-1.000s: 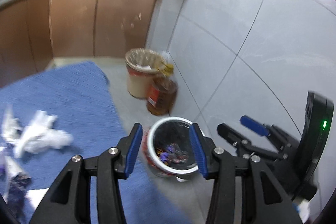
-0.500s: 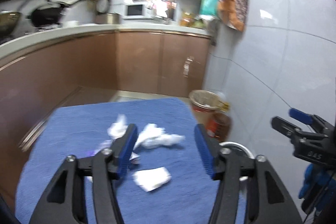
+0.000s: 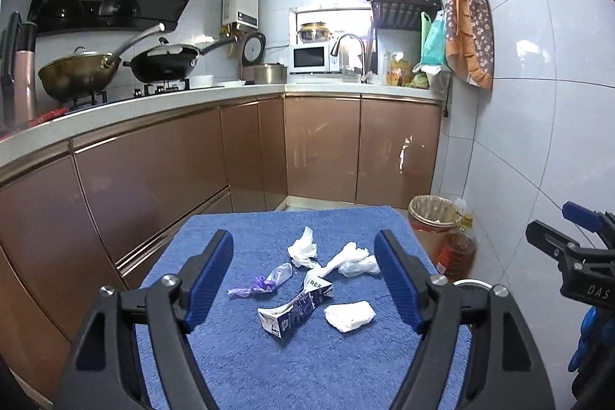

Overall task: Collect trash
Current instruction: 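Move both open tools back above the remaining trash on the towel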

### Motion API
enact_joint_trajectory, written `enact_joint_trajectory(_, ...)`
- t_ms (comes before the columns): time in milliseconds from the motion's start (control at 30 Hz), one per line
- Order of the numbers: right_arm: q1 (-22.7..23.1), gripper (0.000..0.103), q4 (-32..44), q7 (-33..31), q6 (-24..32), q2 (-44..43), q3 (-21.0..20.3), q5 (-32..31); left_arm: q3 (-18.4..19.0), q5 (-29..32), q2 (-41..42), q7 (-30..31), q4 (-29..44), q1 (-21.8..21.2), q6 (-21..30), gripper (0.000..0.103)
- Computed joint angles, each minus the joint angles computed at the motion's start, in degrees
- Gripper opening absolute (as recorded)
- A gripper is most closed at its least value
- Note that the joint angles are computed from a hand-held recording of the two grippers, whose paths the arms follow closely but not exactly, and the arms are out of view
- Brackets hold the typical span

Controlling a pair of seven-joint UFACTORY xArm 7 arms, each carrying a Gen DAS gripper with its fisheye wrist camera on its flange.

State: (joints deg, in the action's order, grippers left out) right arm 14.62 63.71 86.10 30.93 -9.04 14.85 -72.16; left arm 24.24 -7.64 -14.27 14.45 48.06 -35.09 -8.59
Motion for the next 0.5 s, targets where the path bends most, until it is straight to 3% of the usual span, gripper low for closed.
enact_joint_trajectory(100,0.1,0.096,-1.05,0.84,0.97,-1.8,0.58,-0.72,-6.03,1.21,-1.51,-1.02,-2.07,6.09,-1.06,0.076)
enact_joint_trajectory(333,-0.58,0.097,-2.59,2.81,2.37,-4.56,2.52,-2.04,-13.89,4.68,-4.82,-4.01,-5.49,14.44,-2.51,0.079)
enact_joint_trajectory(500,-0.9,0.098,-2.95,3.95,3.12,-5.77,3.68,-3.38,-15.84,6.85,-6.64,-5.78,-7.17,16.88,-3.25,0.08)
